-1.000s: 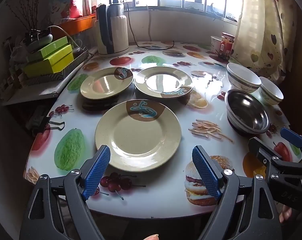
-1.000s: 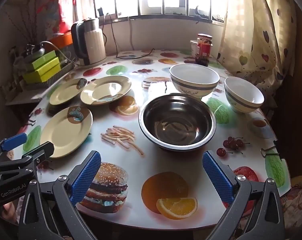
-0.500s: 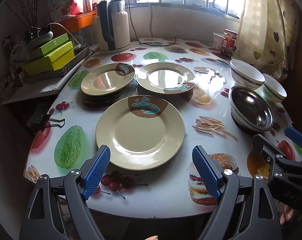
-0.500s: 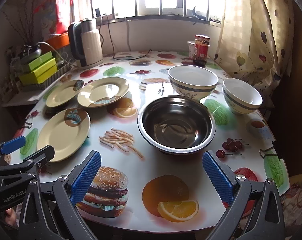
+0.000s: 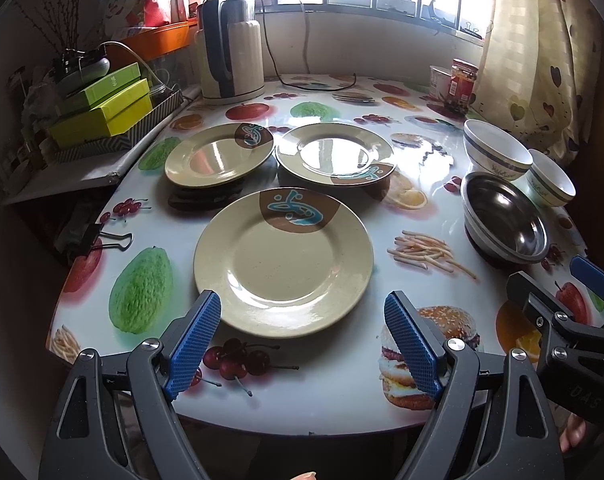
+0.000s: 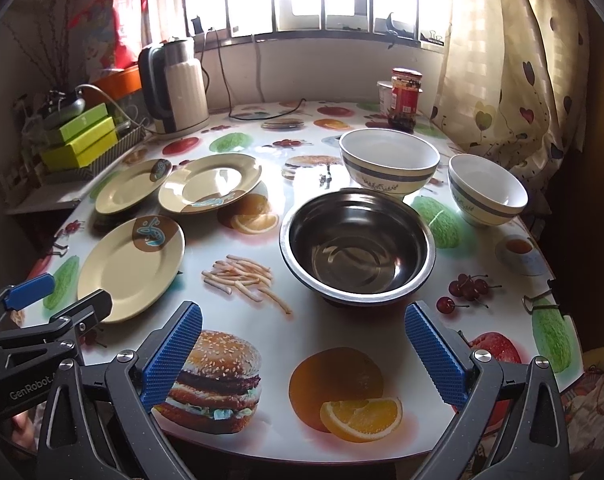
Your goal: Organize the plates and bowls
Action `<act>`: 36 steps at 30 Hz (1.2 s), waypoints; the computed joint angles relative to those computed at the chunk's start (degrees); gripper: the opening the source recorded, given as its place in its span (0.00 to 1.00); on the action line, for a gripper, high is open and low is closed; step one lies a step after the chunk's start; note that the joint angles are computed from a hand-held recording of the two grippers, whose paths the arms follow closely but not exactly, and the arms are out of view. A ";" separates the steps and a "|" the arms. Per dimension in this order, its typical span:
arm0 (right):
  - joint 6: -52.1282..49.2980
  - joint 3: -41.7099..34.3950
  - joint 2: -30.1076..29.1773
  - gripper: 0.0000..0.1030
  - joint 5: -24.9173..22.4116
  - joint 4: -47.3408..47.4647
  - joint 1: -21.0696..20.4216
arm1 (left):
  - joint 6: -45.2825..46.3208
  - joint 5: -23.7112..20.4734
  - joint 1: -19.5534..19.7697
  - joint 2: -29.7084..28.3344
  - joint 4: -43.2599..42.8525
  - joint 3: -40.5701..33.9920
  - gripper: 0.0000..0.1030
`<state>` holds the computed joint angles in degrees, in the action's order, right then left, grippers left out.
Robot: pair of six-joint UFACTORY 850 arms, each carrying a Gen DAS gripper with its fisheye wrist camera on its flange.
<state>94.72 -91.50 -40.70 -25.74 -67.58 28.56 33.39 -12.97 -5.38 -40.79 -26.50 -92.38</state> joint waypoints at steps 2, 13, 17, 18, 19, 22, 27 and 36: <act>0.00 0.10 0.06 1.00 0.13 -0.08 -0.02 | -0.46 0.04 -0.03 0.03 0.42 0.06 0.82; 0.25 0.15 0.02 1.00 0.12 -0.27 0.04 | -0.08 0.09 0.03 0.10 -0.01 0.16 0.82; 0.07 0.12 0.02 1.00 0.13 -0.17 0.02 | -0.10 0.04 0.04 0.11 0.03 0.17 0.82; 0.01 0.14 0.02 1.00 0.18 -0.14 0.01 | 0.00 0.08 0.05 0.13 -0.09 0.20 0.82; 0.10 0.17 0.04 1.00 0.17 -0.15 0.02 | 0.12 0.07 0.04 0.11 -0.19 0.17 0.82; 0.16 0.13 0.02 1.00 0.14 -0.19 0.02 | 0.00 0.05 0.06 0.15 -0.07 0.22 0.82; 0.04 0.09 -0.04 1.00 0.11 -0.02 0.05 | 0.02 0.07 0.05 0.12 -0.08 0.20 0.82; 0.09 0.10 -0.08 1.00 0.12 -0.04 0.07 | 0.42 0.00 0.16 0.18 -0.43 0.35 0.82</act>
<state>94.81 -91.40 -40.78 -25.62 -67.62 28.63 33.81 -12.97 -5.22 -40.61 -26.93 -92.03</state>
